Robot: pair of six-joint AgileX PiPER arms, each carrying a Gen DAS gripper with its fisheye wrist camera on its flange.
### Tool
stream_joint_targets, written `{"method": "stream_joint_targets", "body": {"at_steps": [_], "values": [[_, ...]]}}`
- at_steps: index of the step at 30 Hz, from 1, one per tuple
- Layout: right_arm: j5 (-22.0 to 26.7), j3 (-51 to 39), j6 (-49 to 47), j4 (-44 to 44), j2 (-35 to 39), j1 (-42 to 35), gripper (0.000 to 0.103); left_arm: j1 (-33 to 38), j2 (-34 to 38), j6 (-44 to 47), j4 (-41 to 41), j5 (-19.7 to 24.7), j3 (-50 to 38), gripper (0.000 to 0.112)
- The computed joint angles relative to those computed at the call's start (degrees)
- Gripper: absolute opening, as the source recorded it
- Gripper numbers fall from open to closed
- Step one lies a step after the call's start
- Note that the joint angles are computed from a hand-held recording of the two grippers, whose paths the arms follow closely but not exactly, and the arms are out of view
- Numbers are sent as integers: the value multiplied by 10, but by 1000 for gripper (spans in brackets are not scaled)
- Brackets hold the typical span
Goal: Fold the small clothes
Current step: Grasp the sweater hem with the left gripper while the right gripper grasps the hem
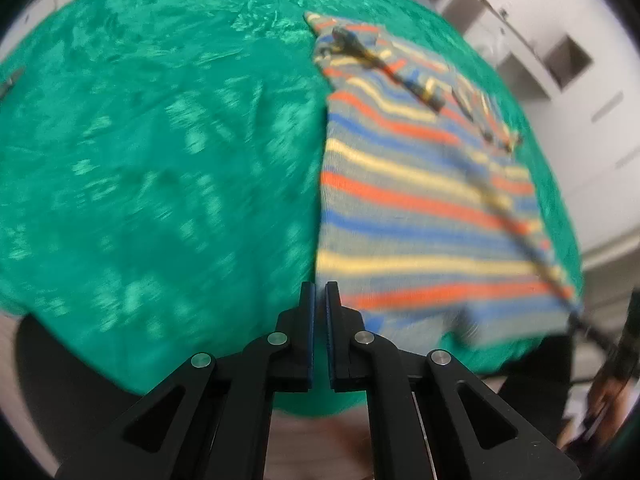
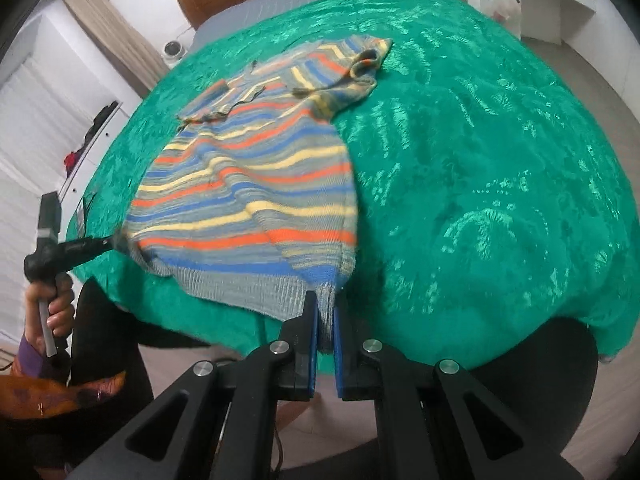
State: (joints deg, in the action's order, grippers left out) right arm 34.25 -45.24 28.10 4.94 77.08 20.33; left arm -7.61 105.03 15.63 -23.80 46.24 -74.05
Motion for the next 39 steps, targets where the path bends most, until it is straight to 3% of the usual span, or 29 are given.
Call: {"method": "stream_joint_targets", "body": {"at_steps": [2,3,6,7,9,10,11,12,13,15,16,17,24,32,37,39], "values": [[-3,0,-1,-1,24,3,7,14,-2,26,-5,-1,18,7],[-10,3,-4,4,41,1,7,23,1,36,-23,-1,24,14],[-41,16,-38,40,70,-11,7,32,10,48,-65,-5,30,65],[-46,18,-42,47,75,-13,7,24,7,42,-61,-22,37,73],[-55,23,-71,79,77,-22,9,4,9,26,-35,-28,35,73],[-58,24,-87,93,77,-26,15,-11,14,16,-18,-30,34,70],[-60,24,-103,108,78,-30,32,-24,14,6,-5,-36,39,67],[-65,25,-116,121,79,-33,40,-35,18,-1,7,-40,40,47],[-77,27,-140,143,86,-38,49,-46,27,-5,15,-38,38,6],[-89,23,-182,182,109,-45,47,-68,42,-49,50,-46,30,4],[-85,19,-188,188,117,-49,23,-72,40,-64,60,-49,30,3],[-72,11,-170,176,123,-52,6,-69,33,-66,64,-46,34,3],[44,-12,-67,79,53,-19,6,-42,-43,-51,137,12,66,2],[16,-40,-14,47,201,-5,5,-150,51,-247,341,-17,33,2],[22,-56,-2,41,213,-5,5,-167,77,-310,363,-33,20,7],[33,-58,-9,47,202,-6,11,-170,63,-318,362,-45,39,12]]}}
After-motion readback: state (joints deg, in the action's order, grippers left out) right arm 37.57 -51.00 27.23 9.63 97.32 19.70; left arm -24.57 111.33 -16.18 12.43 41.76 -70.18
